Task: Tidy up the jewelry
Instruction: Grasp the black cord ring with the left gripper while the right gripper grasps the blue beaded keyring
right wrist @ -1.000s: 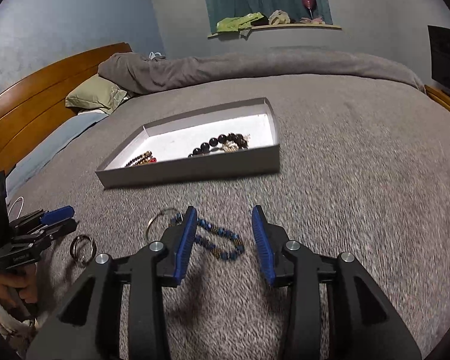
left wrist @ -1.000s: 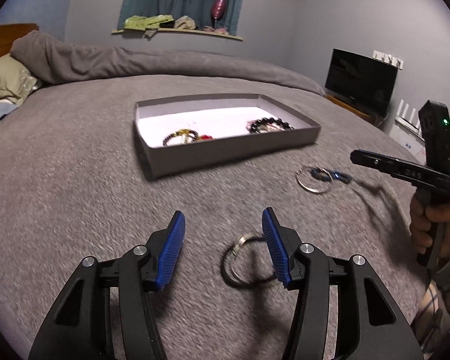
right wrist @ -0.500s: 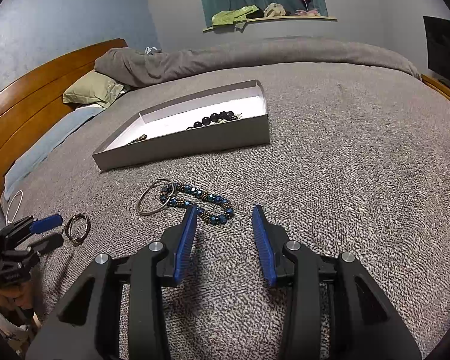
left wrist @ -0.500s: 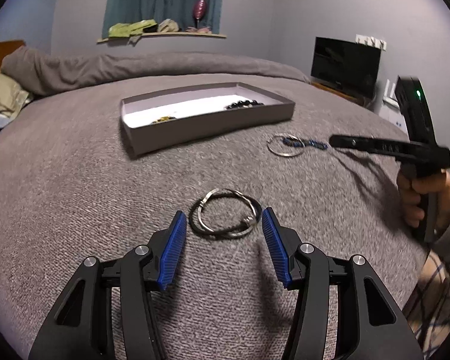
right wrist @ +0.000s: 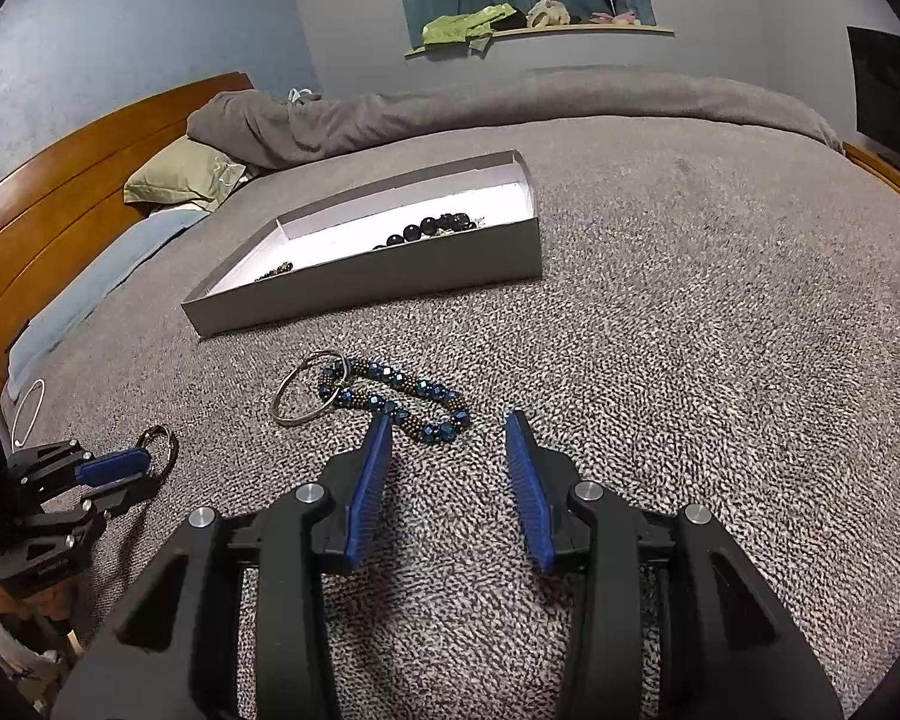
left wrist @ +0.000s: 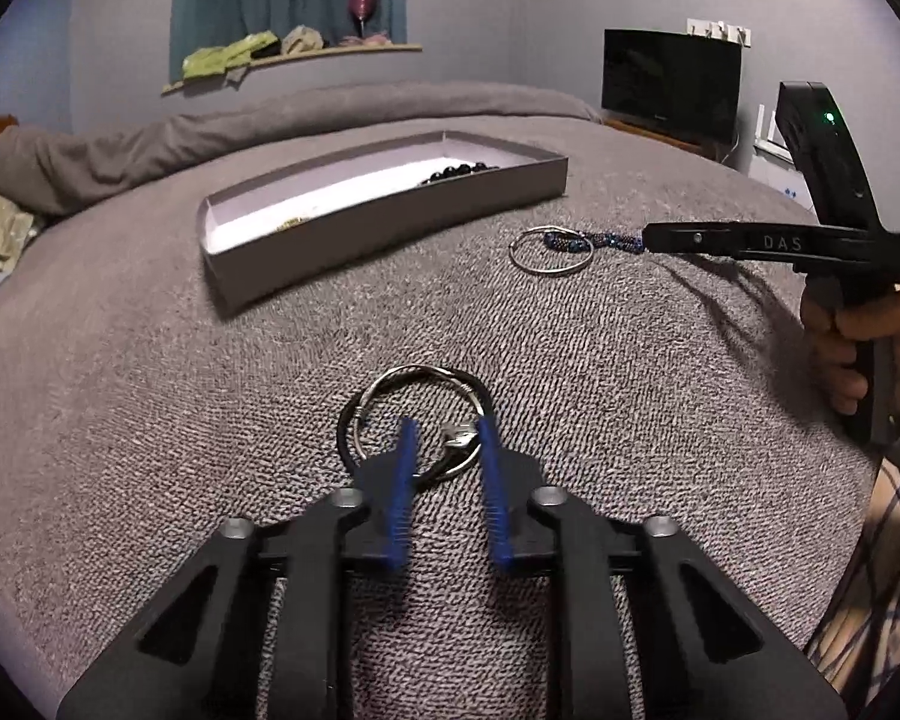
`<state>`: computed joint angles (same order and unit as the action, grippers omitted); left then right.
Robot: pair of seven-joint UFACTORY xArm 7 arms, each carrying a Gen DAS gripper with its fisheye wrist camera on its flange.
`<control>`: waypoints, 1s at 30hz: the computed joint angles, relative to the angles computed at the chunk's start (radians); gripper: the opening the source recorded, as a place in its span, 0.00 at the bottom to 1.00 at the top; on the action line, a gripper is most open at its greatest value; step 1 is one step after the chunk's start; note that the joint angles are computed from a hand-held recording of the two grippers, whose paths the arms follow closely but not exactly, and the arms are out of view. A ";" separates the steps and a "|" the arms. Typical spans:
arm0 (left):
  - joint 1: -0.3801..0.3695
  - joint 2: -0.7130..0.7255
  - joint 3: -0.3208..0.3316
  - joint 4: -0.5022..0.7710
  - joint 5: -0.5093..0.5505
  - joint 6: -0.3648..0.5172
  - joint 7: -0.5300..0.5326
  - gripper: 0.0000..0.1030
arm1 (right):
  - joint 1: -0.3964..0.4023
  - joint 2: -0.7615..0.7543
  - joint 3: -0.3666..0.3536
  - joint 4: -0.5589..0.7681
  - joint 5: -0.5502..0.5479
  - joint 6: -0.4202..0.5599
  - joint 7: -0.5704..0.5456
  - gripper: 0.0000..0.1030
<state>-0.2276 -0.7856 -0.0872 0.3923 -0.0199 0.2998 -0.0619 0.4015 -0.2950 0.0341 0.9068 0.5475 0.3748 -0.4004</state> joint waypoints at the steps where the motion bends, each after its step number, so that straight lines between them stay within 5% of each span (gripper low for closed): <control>1: -0.005 0.006 0.008 0.006 -0.005 0.002 0.002 0.13 | -0.002 0.002 0.002 0.002 -0.005 0.002 0.005 0.39; 6: -0.028 -0.012 0.050 0.001 -0.044 -0.027 0.009 0.12 | -0.004 0.018 0.003 0.021 -0.007 0.014 0.007 0.46; 17: 0.069 -0.039 0.081 0.021 -0.048 -0.046 -0.001 0.12 | -0.028 0.090 0.033 0.091 -0.031 0.052 0.019 0.46; 23: 0.105 -0.021 0.083 0.016 -0.046 -0.040 -0.007 0.12 | -0.028 0.104 0.036 0.109 0.013 0.084 -0.035 0.18; 30: 0.102 -0.007 0.097 0.008 -0.056 -0.038 -0.003 0.12 | -0.022 0.079 0.042 0.088 0.033 0.070 -0.077 0.07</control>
<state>-0.1260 -0.7928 0.0102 0.4006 -0.0756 0.2619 -0.0649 0.3793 -0.2163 0.0762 0.9944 0.5806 0.4450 -0.4775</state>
